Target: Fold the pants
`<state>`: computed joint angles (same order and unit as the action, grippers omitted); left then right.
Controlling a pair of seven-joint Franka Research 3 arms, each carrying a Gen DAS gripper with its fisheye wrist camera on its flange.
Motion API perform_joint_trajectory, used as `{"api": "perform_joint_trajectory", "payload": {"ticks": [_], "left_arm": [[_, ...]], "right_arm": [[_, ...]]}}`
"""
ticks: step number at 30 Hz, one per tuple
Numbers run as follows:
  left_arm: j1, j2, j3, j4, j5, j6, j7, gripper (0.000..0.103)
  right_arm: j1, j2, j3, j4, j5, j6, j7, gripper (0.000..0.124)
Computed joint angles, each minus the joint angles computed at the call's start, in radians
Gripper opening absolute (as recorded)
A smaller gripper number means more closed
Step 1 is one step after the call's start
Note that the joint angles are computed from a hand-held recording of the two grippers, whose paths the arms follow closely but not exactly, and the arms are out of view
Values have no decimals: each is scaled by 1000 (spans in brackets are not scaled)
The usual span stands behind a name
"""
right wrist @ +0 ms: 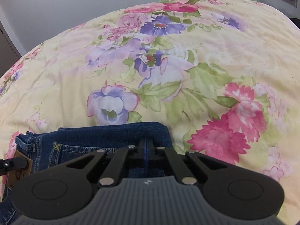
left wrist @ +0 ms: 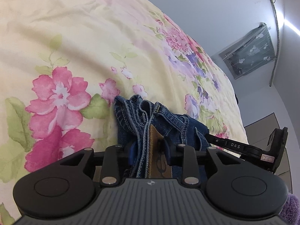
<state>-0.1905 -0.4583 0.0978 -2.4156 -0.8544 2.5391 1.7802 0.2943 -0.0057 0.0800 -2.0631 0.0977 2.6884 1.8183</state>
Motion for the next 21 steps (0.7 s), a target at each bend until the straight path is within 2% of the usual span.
{"api": "perform_joint_trajectory", "payload": {"ticks": [3,6,9,16,18,21], "left_arm": [[38,-38,-31,4,103,-45,-84,42],[35,-121,-38,-32,176,-54,-113,45],[23,-218,-28,-89,217,-57,-165,48],[5,-402,-3,-206,313,-68,-317,48],[-5,-433,7,-231,325,-66,-359,48],[-28,-462,24,-262,322,-55,-417,48]], "right_arm": [[-2,-54,2,-25,-22,-8,3,0],[1,-180,1,-126,37,18,-58,13],[6,-347,1,-253,81,8,-130,24],[28,-741,10,-530,153,-118,-250,30],[32,-814,31,-582,139,-145,-289,36],[40,-859,61,-629,120,-149,-332,42]]}}
